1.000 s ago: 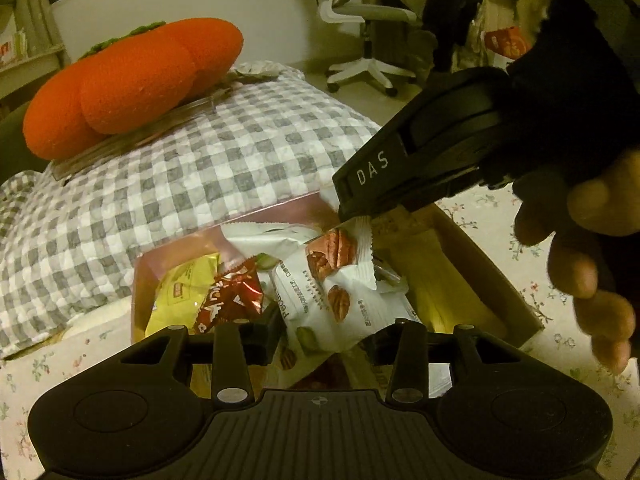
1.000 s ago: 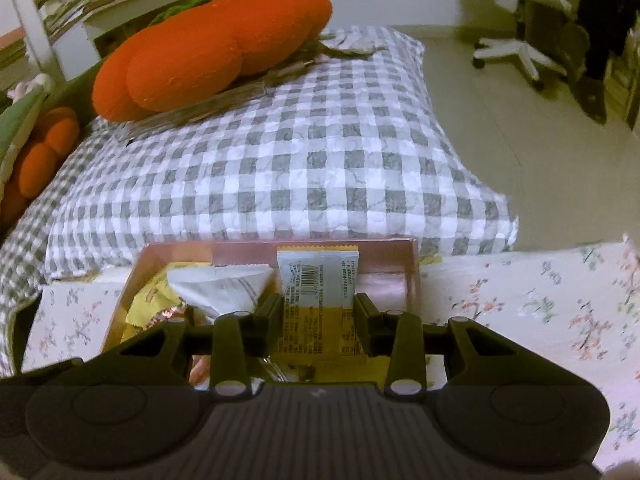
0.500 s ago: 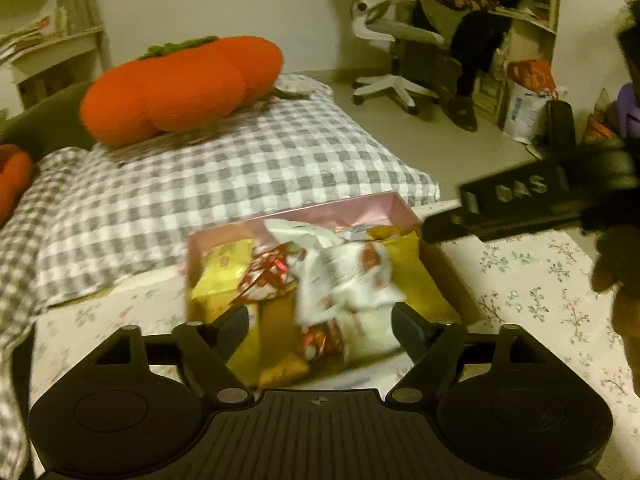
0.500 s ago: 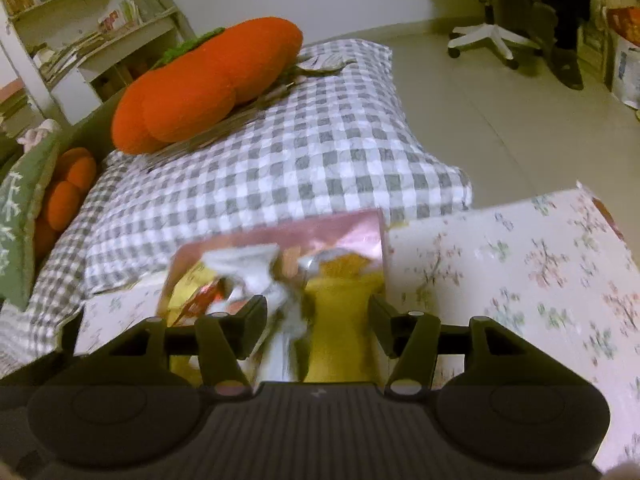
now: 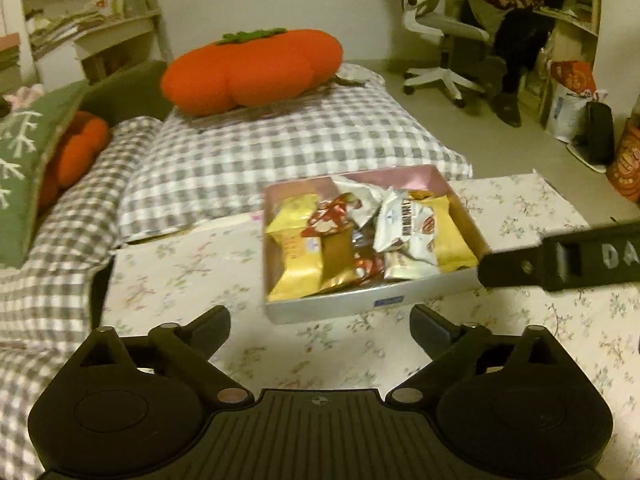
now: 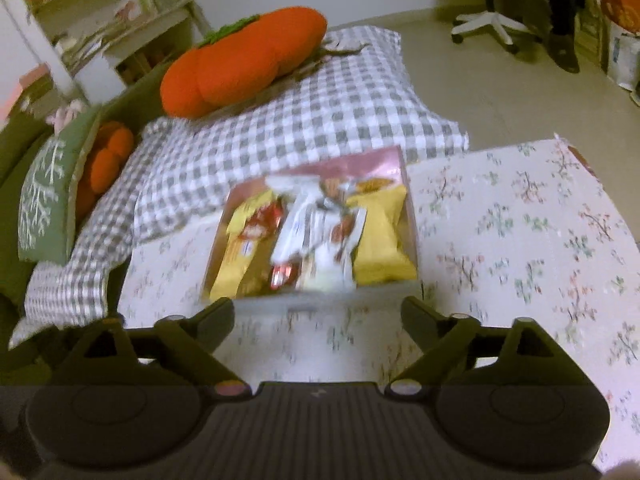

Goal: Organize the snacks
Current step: 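Open both grippers to drop the packets in the box and pull back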

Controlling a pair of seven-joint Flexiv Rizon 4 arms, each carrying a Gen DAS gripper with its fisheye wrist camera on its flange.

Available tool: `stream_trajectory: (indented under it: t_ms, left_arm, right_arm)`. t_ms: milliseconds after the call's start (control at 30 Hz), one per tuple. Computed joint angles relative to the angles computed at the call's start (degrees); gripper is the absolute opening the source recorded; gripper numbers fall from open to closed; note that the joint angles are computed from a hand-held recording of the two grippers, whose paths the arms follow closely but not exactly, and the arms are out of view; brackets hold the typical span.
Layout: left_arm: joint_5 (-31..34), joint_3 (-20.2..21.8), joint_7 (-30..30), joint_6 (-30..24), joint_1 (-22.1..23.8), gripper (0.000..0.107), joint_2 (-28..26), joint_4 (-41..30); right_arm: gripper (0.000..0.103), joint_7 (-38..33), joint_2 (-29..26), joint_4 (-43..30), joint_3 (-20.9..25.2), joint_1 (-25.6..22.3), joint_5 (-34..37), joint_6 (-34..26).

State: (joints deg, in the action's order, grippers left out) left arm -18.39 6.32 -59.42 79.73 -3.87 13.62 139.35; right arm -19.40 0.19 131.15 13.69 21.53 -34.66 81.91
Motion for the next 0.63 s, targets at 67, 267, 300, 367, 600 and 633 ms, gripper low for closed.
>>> stream_trajectory:
  t_ms: [67,267,300,367,600,633]
  left_arm:
    - [1.5,-0.1,-0.8,1.4,0.9,0.102,1.1,1.1]
    - [3.8,-0.3,-3.0,1.4,2.4,0.103,1.5,1.7]
    - [4.3,-0.5,-3.5,1.0,2.7,0.103,1.3,1.6]
    - [4.3,-0.4,-3.6,1.1,2.4,0.103,0.8,1.6]
    - [0.6,1.1,-0.5,3.2,-0.7,0.103,0.1,2.4]
    - [0.5,1.0,-0.5,3.0,-0.6,0.103,0.1,2.4]
  right_arm:
    - [0.098,0.2,1.1,1.2,0.3,-0.1,-1.8,0.6]
    - [0.102,4.6,1.3,1.9,0.3,-1.6,-13.2,-0.4]
    - [0.102,5.0,1.2,2.0,0.3,-1.6,-13.2,-0.3]
    - [0.102,3.8,0.9,2.0,0.4,-1.2,-11.6,-0.3]
    - [0.102,4.4,1.3,3.0,0.4,-1.4,-10.7,0.4]
    - [0.102,4.5,1.4,3.1,0.4,-1.3,-10.7,0.4]
